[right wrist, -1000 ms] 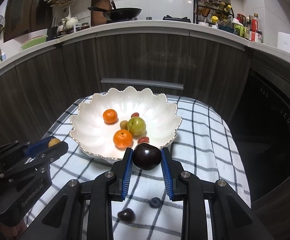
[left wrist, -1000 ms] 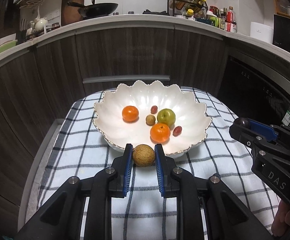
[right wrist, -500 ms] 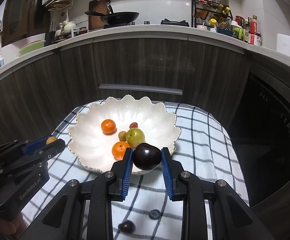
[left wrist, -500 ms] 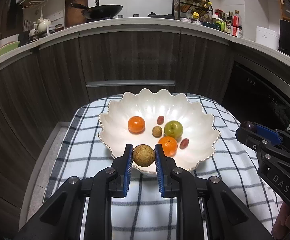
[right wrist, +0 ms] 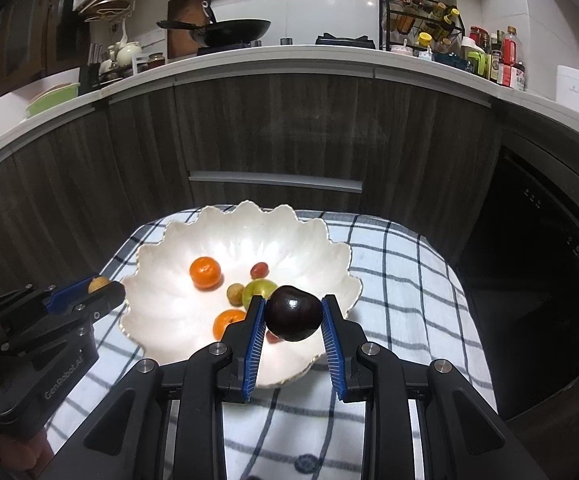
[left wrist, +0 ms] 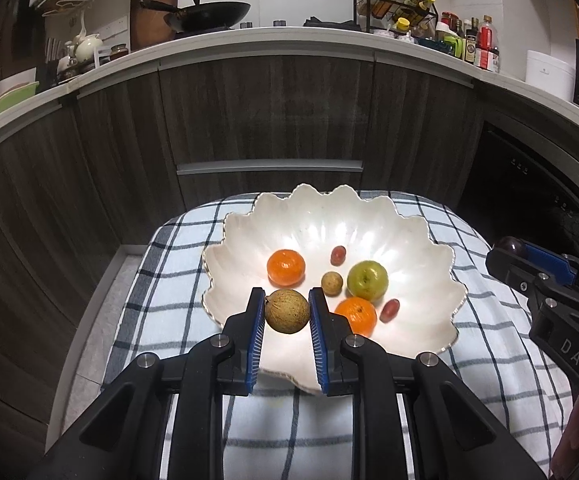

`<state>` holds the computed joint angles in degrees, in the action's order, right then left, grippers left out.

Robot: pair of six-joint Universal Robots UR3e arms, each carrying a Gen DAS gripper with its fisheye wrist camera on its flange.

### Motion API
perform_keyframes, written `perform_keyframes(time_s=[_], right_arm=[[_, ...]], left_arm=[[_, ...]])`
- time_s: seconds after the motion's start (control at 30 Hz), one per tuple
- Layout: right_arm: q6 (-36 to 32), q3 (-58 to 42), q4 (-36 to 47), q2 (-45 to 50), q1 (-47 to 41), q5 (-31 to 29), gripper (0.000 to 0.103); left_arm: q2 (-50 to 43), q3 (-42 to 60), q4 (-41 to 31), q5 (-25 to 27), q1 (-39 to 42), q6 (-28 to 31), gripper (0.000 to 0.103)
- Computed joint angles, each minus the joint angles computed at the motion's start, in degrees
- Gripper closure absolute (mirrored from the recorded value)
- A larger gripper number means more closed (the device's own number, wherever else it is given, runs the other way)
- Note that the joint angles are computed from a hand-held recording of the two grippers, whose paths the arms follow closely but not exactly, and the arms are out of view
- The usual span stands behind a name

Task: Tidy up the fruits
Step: 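Lift and carry the brown fruit and dark plum over the bowl with both grippers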

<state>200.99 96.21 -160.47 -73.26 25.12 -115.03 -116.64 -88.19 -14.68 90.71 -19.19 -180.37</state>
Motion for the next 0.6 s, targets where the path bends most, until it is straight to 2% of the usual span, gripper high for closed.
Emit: perform_keyframes(time_s=[0.6], right_arm=[[-2.40, -10.16, 2.29, 8.25, -6.44, 3.77, 0.073]], left_arm=[[-12.59, 19.00, -7.96, 0.96, 0.74, 0.55, 0.080]])
